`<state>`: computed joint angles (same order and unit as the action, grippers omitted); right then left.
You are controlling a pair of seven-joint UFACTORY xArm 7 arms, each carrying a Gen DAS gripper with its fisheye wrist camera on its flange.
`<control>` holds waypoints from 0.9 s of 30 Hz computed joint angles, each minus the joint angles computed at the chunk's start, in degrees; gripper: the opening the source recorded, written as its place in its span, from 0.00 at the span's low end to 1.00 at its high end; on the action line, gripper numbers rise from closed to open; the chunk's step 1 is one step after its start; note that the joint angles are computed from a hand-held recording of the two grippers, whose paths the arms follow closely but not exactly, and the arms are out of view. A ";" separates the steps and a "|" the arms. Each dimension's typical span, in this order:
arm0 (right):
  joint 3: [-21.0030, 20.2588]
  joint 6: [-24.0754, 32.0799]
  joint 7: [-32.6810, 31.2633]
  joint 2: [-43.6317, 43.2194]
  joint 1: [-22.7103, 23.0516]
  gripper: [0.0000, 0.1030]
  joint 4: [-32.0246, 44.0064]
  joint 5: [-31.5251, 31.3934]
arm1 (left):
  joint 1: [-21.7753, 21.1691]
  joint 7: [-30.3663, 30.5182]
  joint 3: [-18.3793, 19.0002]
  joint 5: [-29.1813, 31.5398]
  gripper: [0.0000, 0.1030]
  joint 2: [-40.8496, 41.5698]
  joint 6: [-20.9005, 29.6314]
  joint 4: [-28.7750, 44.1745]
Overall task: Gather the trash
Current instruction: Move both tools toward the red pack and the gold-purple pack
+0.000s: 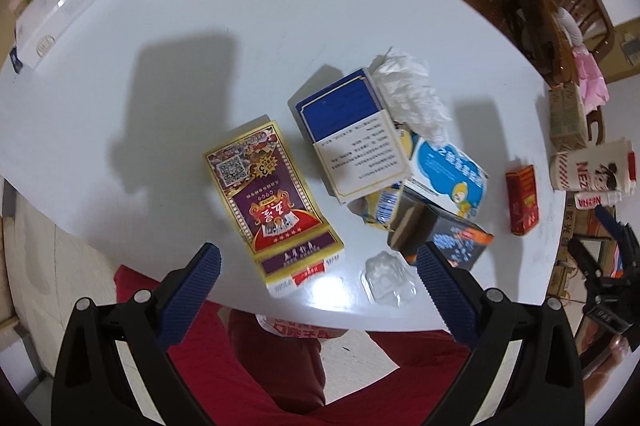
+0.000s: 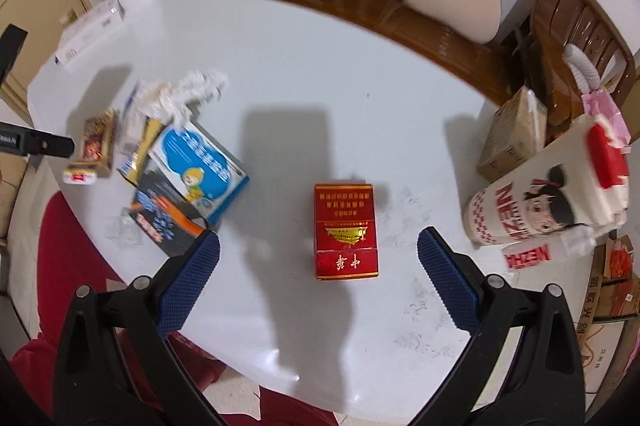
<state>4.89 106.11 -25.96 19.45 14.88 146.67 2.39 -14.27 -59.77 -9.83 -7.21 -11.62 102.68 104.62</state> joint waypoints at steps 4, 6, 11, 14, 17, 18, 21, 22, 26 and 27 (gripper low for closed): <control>0.02 -3.35 -0.41 -2.92 -0.60 0.94 -8.71 0.09 | 0.66 -0.43 0.94 -1.60 0.93 -1.79 -2.62 -4.64; 0.05 -4.04 -0.59 -3.27 -0.79 0.94 -11.00 -0.23 | 1.05 -0.55 1.34 -2.21 0.93 -2.73 -3.48 -6.59; 0.05 -5.41 -0.67 -3.31 -1.17 0.94 -14.47 -0.98 | 2.17 -1.41 2.14 -3.84 0.93 -5.28 -5.33 -11.34; 0.12 -5.52 -0.47 -2.62 -1.00 0.94 -14.56 -1.45 | 2.58 -1.57 2.32 -4.39 0.93 -5.82 -5.75 -13.00; 0.04 -5.17 -0.44 -1.26 -0.93 0.94 -13.46 -1.84 | 2.99 -2.09 2.57 -5.08 0.93 -6.21 -6.47 -14.68; 0.00 -5.12 -0.52 -0.71 -0.91 0.94 -13.04 -1.96 | 3.10 -2.14 2.73 -5.41 0.93 -6.29 -6.63 -15.09; -0.21 -4.44 -0.71 0.80 -1.12 0.94 -11.54 -1.96 | 3.39 -2.69 2.83 -5.82 0.93 -6.42 -7.32 -15.85; -0.28 -4.43 -0.72 1.24 -1.22 0.94 -11.20 -1.90 | 3.51 -2.94 2.85 -5.79 0.93 -6.59 -7.55 -16.20; -0.45 -4.26 -0.77 2.74 -1.84 0.94 -9.99 -1.31 | 3.95 -4.42 2.98 -6.17 0.93 -8.31 -8.89 -18.62; -0.47 -4.13 -0.65 3.12 -1.99 0.94 -9.55 -1.08 | 4.03 -4.77 2.96 -6.18 0.93 -8.82 -8.92 -19.28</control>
